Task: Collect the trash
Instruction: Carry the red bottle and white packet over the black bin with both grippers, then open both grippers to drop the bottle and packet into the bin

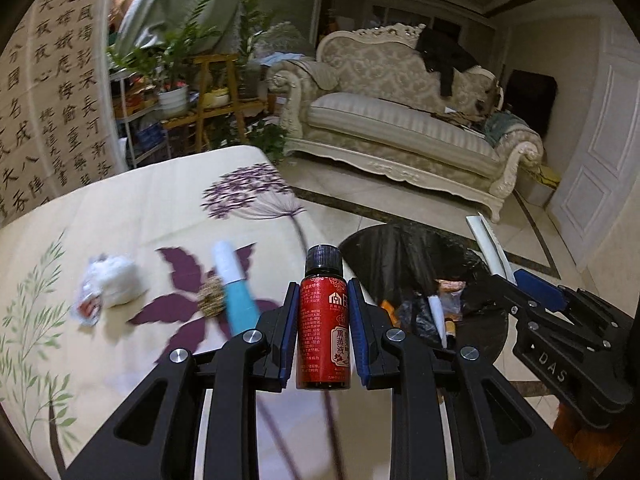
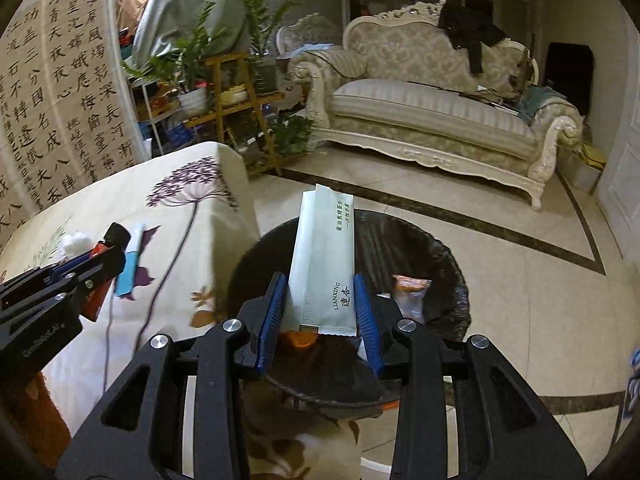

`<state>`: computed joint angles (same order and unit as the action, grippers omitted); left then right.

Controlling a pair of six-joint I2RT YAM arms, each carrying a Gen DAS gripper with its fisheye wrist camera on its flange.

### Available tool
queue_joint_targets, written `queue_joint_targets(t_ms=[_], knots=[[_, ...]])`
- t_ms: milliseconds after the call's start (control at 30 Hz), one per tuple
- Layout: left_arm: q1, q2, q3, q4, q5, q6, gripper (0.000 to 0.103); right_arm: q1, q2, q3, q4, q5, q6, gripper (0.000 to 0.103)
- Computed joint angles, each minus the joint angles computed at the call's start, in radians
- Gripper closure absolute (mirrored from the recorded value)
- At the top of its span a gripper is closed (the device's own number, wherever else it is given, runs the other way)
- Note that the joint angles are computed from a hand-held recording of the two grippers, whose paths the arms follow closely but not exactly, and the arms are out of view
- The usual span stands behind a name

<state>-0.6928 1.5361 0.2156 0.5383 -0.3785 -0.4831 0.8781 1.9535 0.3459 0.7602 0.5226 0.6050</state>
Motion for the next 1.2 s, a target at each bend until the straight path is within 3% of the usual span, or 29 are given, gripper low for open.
queue_joint_targets(t_ms=[267, 667, 767, 800, 900, 1067, 1200], knots=[[-0.047, 0.177, 0.15, -0.006, -0.014, 0.013, 0.078, -0.104, 0.072, -0.011, 0.109, -0.066, -0.052, 0.068], [-0.05, 0.342, 0.32, -0.047, -0.01, 0.042, 0.078, -0.219, 0.17, 0.026, 0.175, -0.149, -0.099, 0.068], [-0.044, 0.368, 0.343, -0.054, -0.002, 0.05, 0.078, -0.242, 0.191, 0.04, 0.177, -0.171, -0.098, 0.063], [-0.043, 0.376, 0.355, -0.068, 0.003, 0.049, 0.076, -0.248, 0.195, 0.04, 0.182, -0.169, -0.097, 0.056], [-0.034, 0.385, 0.37, -0.082, 0.018, 0.037, 0.058, -0.254, 0.202, 0.035, 0.191, -0.168, -0.092, 0.055], [-0.019, 0.373, 0.349, -0.067, 0.029, 0.026, 0.054, -0.26, 0.207, 0.03, 0.198, -0.168, -0.085, 0.055], [-0.012, 0.355, 0.333, -0.065, 0.024, 0.012, 0.042, -0.25, 0.202, 0.03, 0.189, -0.16, -0.071, 0.054]])
